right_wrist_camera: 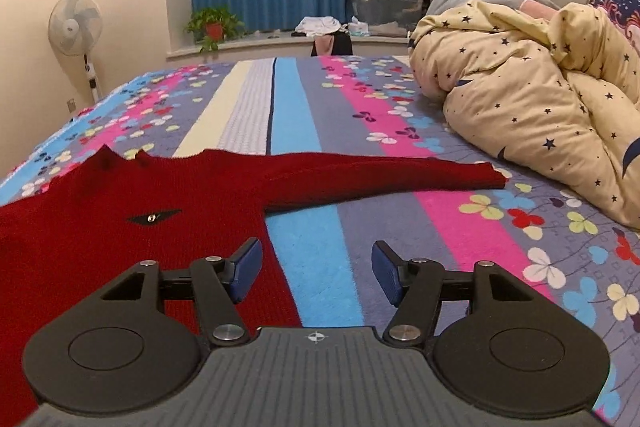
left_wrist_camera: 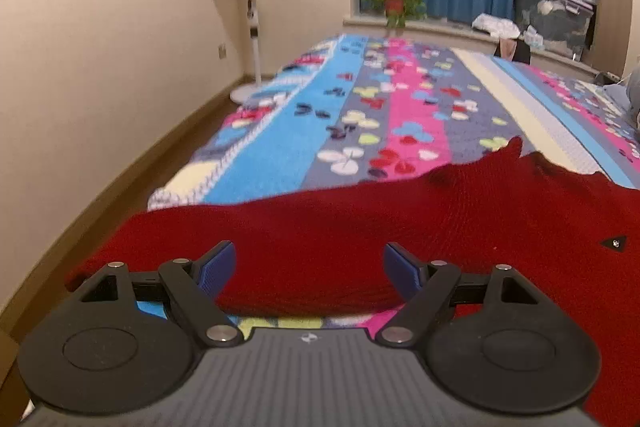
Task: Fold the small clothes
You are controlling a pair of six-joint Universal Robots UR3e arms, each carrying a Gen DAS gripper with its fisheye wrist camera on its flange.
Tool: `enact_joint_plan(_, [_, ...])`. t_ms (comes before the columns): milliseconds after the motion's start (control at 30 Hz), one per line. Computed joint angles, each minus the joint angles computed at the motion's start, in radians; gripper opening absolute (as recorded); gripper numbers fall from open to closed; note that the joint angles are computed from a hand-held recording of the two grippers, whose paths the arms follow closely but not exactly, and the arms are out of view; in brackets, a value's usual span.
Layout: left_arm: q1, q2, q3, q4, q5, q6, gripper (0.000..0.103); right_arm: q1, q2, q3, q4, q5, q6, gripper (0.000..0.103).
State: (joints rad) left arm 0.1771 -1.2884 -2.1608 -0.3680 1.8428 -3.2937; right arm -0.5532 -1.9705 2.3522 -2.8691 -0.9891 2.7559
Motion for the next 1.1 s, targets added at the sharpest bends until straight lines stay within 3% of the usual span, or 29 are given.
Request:
enact_joint_plan(367, [0.337,0.106,-0.023,-0.194,-0.205,-0.148,0.084,0.042,0.019,-0.006,-0.036,-0.043,-0.015,0.061])
enact_joint_plan(433, [0.402,0.130,-0.033,-0.221,-0.244,-0.181,0.083,0.034,0.011,-0.007,-0.025,-0.031,-0.024,0.055])
enact_joint_plan(500, [0.458,0.155,-0.048,-0.240,-0.278,-0.206,0.080,0.031,0.013,-0.014,-0.010,-0.027,-0.027,0.025])
enact_joint_plan(567, [0.512,0.172,-0.062,-0.260,-0.310,-0.218,0.077,0.023,0.011,-0.024,0.024,-0.006,-0.033,0.012])
enact_joint_plan(667, [0.584,0.193,-0.083,-0.286,-0.353,-0.243,0.071,0.037,0.015,-0.030,0.032,-0.009,-0.040,0.012])
enact_joint_plan(800, [0.670,0.204,-0.117,-0.286,-0.415,-0.262,0.058,0.058,0.023,-0.038,0.039,-0.029,-0.046,0.012])
enact_joint_plan(900, [0.706,0.196,-0.140,-0.267,-0.433,-0.257,0.038,0.068,0.028,-0.041,0.043,-0.041,-0.042,0.012])
enact_joint_plan(1100, [0.684,0.154,-0.142,-0.208,-0.383,-0.269,0.010,0.086,0.043,-0.050,0.042,-0.065,-0.038,0.012])
